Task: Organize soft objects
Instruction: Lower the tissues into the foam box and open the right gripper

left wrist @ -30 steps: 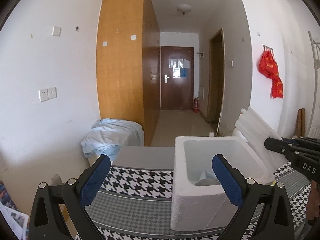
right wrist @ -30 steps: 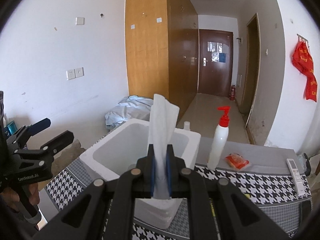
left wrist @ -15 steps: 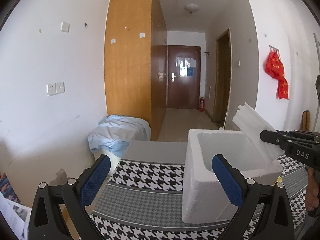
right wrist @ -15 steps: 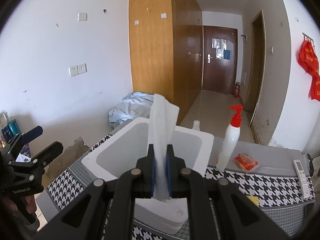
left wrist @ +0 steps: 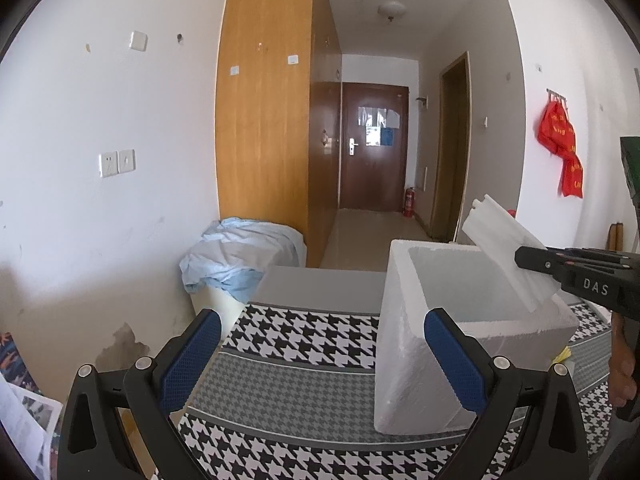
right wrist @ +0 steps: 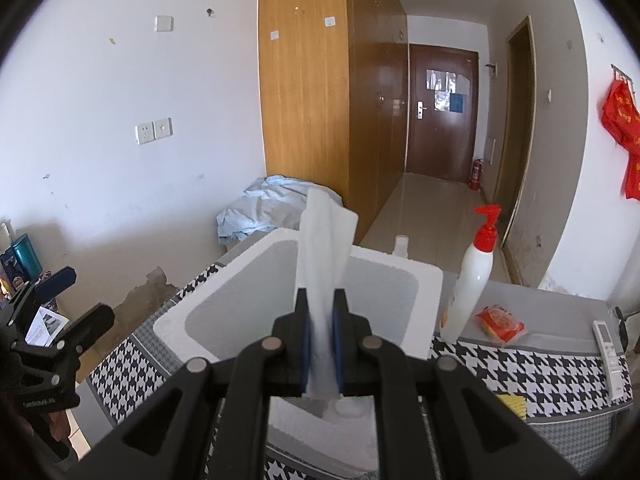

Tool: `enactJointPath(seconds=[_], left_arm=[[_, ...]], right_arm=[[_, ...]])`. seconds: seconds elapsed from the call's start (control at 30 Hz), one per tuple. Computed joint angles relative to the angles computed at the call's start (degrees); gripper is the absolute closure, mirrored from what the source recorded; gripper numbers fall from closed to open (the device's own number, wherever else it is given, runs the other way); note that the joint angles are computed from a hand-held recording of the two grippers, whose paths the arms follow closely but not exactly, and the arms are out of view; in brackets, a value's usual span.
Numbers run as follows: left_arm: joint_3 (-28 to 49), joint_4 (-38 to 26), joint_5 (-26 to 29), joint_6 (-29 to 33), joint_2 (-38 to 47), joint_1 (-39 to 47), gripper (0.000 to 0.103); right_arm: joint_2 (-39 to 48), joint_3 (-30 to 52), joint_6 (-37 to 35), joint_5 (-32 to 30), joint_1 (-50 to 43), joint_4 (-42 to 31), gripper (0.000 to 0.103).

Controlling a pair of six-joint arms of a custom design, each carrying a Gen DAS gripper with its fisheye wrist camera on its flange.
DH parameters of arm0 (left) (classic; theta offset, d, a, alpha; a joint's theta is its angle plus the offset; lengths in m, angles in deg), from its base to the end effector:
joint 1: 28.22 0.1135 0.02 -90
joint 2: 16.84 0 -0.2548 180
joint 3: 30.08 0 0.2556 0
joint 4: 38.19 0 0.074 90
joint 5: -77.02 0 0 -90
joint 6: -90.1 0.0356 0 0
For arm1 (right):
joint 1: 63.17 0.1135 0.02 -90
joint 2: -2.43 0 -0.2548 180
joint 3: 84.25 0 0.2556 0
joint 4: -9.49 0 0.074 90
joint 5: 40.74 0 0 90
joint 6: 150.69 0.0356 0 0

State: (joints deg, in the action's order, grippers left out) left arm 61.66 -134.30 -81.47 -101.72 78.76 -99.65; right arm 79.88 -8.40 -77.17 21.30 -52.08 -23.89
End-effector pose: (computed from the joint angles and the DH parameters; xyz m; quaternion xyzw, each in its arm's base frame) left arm 0.1221 -0.2594 0.2641 -0.1687 0.8075 0.1047 0.5554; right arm 0.2976 0.0753 0.2946 -0.3135 0.8093 0.1930 0.4578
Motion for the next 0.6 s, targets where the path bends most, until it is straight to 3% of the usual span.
enactJointPath(seconds=[0.1,0.17,0.2,0.6], left_arm=[[-0.95,0.98,0.28,0.2,-0.53,0.06,0.001],[-1.4,1.73,0.46,0.69,-0.85,0.27,0.001],[-1.77,2.31,0.53,1.09,-1.05,0.38,0.001],[-1.64,3.75,0.25,2.61,-0.87,0.03,0.001]], right_arm=[[0.57,0.19,-0.48,0.5,0.42,-0.29,0.082],[0.2,-0.46,0.01,0.33,0.36,0.49,0.047],[-0.32,-1.1,0.46,0.16,0.22,1.4,0.037],[-2.49,-2.16,0.41,-2.34,-1.76,0.59,0.035]])
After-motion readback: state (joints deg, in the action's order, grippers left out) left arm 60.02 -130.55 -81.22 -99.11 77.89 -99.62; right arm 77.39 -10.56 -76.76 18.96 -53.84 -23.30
